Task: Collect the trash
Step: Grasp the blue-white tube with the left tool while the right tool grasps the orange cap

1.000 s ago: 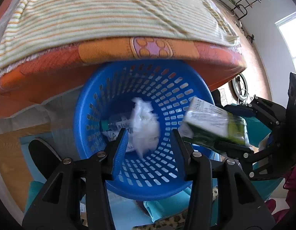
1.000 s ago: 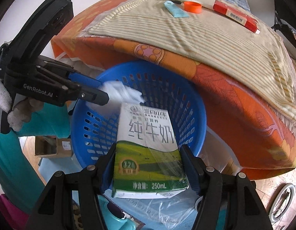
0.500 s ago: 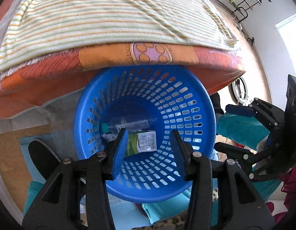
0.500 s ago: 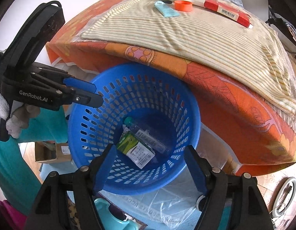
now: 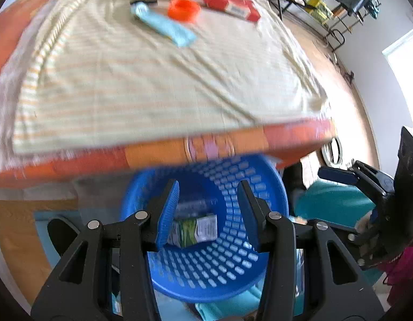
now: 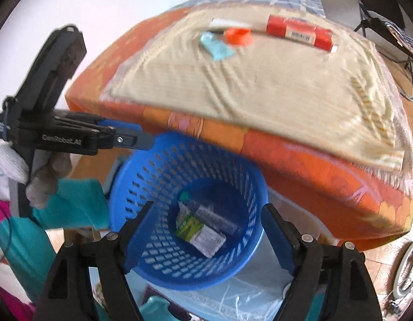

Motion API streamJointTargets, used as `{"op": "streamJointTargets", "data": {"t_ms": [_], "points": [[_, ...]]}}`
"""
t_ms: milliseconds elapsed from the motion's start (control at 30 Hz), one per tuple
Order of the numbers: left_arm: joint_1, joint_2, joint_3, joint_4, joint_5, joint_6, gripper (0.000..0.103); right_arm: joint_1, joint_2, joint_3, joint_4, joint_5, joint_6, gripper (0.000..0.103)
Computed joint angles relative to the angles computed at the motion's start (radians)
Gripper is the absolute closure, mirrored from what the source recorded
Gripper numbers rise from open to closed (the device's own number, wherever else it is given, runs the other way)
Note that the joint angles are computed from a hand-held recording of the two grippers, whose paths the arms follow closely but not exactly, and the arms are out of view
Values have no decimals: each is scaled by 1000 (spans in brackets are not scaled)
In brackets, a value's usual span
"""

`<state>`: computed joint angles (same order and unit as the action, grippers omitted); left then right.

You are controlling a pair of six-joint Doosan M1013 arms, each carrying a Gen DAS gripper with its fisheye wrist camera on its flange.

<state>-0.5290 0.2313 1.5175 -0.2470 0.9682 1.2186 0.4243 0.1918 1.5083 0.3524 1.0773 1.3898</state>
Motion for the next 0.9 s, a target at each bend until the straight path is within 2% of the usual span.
{"op": "streamJointTargets", "data": {"t_ms": [433, 700, 900], "points": [[66, 73, -132, 79, -37, -66, 57, -35, 91, -187, 9, -27, 60, 20], [115, 132, -198, 53, -57, -102, 57, -46, 177, -317, 19, -2, 97, 21], [147, 180, -240, 14, -52, -134, 57, -56, 258, -408, 54, 21, 147, 28]]}}
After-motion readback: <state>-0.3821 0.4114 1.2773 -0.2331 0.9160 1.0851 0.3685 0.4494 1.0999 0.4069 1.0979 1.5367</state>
